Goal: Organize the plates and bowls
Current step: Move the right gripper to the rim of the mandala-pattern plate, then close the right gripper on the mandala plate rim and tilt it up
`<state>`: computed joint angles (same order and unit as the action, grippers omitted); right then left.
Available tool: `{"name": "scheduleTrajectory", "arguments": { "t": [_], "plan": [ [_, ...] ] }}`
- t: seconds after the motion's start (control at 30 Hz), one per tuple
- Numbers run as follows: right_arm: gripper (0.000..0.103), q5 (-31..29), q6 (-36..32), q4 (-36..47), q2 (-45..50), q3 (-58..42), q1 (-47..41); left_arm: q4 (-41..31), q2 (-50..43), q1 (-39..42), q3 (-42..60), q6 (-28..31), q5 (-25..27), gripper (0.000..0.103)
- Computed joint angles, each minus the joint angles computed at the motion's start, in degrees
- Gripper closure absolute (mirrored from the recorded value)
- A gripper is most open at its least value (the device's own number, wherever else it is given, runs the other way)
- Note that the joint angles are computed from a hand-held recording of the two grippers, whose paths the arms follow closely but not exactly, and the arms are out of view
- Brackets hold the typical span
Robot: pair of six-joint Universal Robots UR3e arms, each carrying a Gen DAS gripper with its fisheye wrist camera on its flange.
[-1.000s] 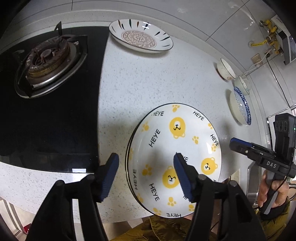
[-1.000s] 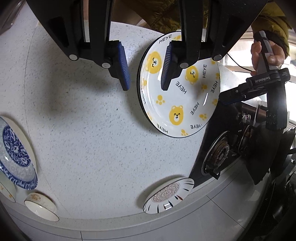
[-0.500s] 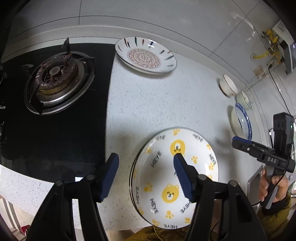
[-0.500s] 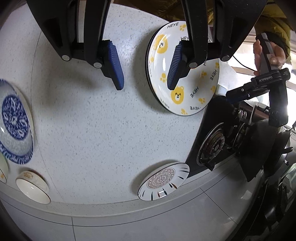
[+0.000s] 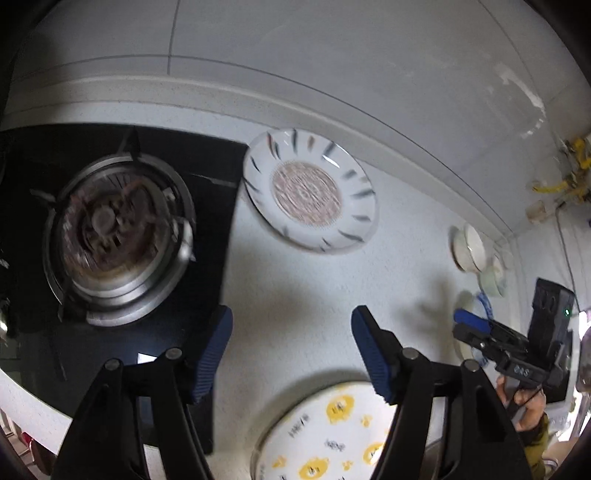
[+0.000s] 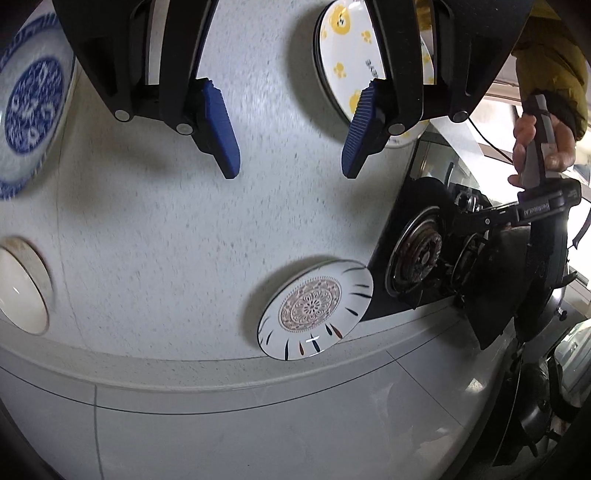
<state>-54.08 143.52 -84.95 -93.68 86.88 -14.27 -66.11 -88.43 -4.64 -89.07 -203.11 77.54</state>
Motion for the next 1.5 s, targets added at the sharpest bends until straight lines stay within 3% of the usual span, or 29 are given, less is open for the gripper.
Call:
{"name": "scheduleTrajectory", "arguments": {
  "t": [0.13,0.23,0.57,0.73,0.83,0.97,1.07,1.1,1.23,1.3,1.37,1.5],
  "plan": [
    [0.048,-0.8,6.1,-4.9,9.1,-5.9,4.3,-2.6,-9.8,2.6,10.7,3.1,1.8,0.037],
    [0.044,-1.5,9.9,-7.4,15.1,-10.8,7.0,-3.8,-17.0,5.0,17.3,5.3,0.1,0.037],
    [0.039,5.9,20.6,-8.0,36.5,-28.8,10.3,-9.5,-40.2,8.5,39.4,7.2,-3.3,0.037],
    [0.035,7.2,22.4,-6.7,42.5,-34.8,11.4,-10.2,-45.1,9.1,43.4,8.2,-3.5,0.037],
    [0.034,7.1,22.8,-6.9,44.2,-36.4,12.0,-9.0,-46.2,9.1,43.9,9.4,-3.9,0.029],
    [0.034,7.5,22.5,-6.2,46.3,-39.5,12.6,-7.7,-47.3,9.0,44.5,10.4,-4.4,0.029],
    [0.047,7.5,22.9,-6.2,47.7,-40.8,12.9,-7.7,-47.7,9.0,45.1,10.2,-4.2,0.031],
    [0.057,7.4,22.6,-5.8,48.0,-41.2,12.8,-7.7,-47.6,8.9,45.1,10.3,-4.2,0.032],
    [0.084,7.2,22.0,-5.3,48.8,-41.3,12.8,-8.0,-48.4,8.6,46.0,10.8,-6.4,0.072],
    [0.086,7.3,22.1,-6.5,48.3,-39.9,12.8,-8.4,-49.1,8.1,47.1,10.4,-6.4,0.078],
    [0.089,7.4,21.8,-6.8,48.2,-39.3,12.5,-7.2,-48.8,7.6,46.2,10.1,-4.5,0.091],
    [0.091,7.1,21.2,-8.1,46.5,-36.6,11.8,0.5,-44.4,8.5,35.4,6.8,-7.3,0.093]
  ]
}}
